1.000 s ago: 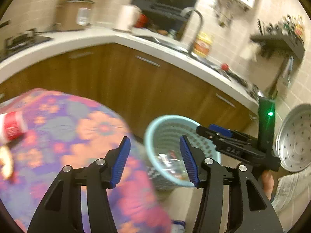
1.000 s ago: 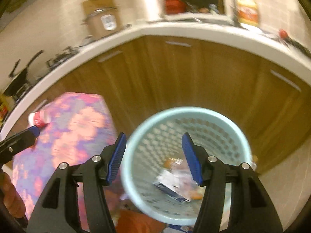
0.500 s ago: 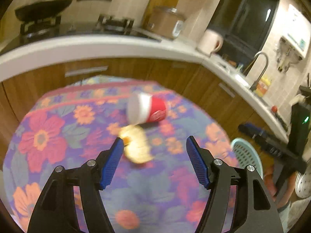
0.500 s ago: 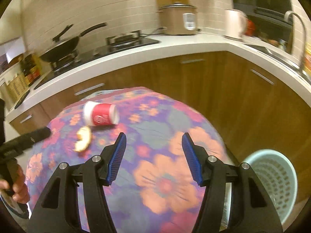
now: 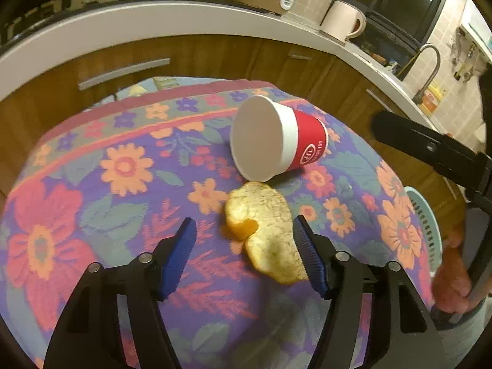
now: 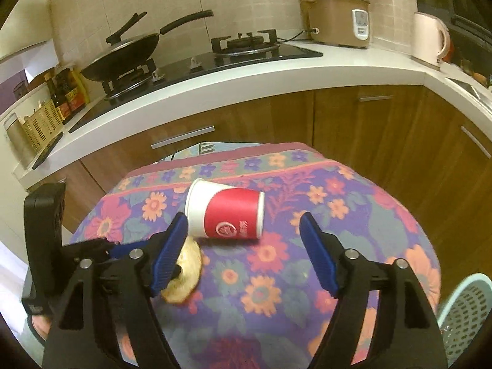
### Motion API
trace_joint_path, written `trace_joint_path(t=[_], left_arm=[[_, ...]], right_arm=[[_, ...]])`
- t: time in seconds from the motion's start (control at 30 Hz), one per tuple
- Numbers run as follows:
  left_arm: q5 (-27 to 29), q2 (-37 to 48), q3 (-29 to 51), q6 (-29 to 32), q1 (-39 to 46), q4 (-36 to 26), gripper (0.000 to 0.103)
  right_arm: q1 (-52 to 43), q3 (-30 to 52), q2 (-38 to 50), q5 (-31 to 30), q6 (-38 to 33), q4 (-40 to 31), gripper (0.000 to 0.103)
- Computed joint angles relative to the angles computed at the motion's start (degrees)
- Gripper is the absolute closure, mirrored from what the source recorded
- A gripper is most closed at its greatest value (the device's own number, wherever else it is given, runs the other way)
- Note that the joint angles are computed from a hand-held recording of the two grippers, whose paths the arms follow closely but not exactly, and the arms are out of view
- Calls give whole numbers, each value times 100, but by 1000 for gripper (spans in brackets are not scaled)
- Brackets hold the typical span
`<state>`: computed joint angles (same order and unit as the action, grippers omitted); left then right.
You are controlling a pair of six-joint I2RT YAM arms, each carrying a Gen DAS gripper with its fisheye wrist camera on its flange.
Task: Collect trash
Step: 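Move both grippers back to the table toward the paper cup and yellow peel, then grasp the yellow peel with the left gripper while the right grasps the red-white paper cup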
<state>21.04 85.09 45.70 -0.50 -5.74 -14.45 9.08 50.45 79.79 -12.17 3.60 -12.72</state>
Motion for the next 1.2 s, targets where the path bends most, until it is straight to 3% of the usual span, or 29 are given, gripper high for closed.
trace_joint_path(t=[0.07, 0.17, 0.27, 0.6, 0.97, 1.0, 1.07, 1.2], left_arm=[[141, 170, 41, 2, -14, 47, 57], [-113, 160, -96, -15, -194, 293, 67], [-383, 132, -178, -41, -299, 425, 86], [-156, 66, -298, -119, -62, 538, 90], [169, -100, -431, -104, 454, 427, 91], [175, -121, -449, -101, 460, 427, 91], [174, -168, -476, -93, 455, 441, 91], [226, -325, -520, -125, 425, 410, 91]], right_arm=[[71, 158, 278, -27, 50, 37, 25], [154, 290, 557, -13, 77, 104, 24], [168, 302, 725, -57, 122, 247, 21], [380, 490, 1159, -22, 283, 404, 17], [623, 777, 1631, 525, 525, 382, 17], [621, 785, 1658, 533, 520, 378, 18], [617, 853, 1727, 533, 477, 250, 31], [595, 617, 1480, 706, 466, 363, 31]])
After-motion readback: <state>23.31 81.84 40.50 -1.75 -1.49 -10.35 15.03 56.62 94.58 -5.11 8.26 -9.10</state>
